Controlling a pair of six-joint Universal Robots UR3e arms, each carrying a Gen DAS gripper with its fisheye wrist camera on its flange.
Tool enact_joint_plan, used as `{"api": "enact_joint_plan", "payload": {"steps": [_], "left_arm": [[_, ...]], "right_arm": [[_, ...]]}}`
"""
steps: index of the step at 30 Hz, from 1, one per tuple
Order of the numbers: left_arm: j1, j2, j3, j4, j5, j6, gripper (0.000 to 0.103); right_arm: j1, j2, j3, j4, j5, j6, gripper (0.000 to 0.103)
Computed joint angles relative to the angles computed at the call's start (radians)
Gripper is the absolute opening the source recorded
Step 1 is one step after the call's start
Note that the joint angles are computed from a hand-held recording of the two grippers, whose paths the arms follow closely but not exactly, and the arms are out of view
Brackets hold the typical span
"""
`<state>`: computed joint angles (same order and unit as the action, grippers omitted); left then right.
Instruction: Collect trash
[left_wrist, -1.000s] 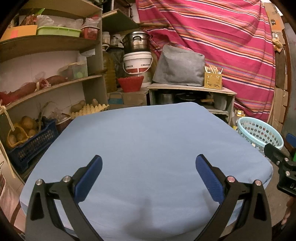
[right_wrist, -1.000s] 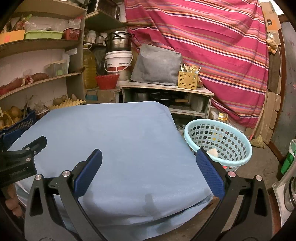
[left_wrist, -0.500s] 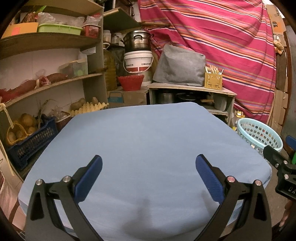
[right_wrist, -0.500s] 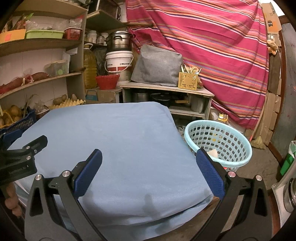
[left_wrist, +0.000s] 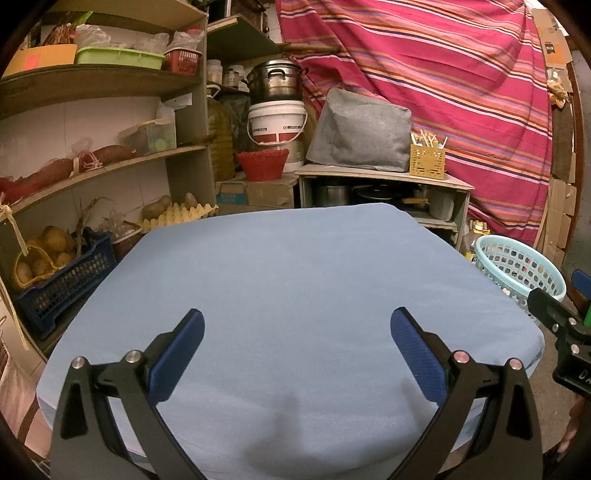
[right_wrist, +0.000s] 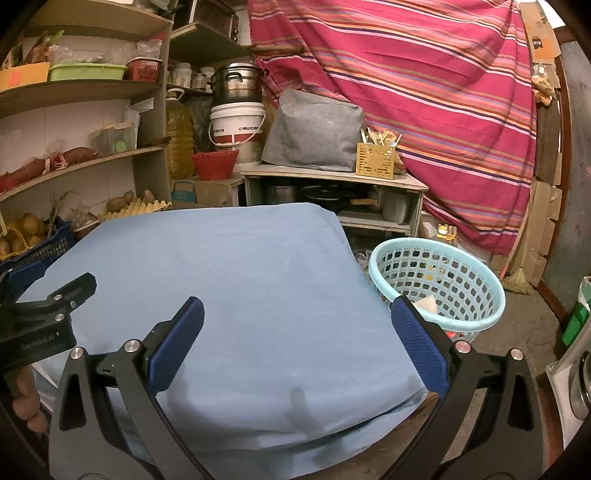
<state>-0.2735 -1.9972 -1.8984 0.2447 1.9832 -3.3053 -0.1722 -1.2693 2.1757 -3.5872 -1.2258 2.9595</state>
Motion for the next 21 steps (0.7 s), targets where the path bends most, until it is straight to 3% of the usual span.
{"api": "enact_joint_plan", "payload": {"steps": [21], "left_arm": [[-0.006,-0.009,-0.038,0.11,0.005,0.022,0.099]], "right_arm": [[0.031,0.043,0.005,-0.118,-0.046,0.072,0.099]]}}
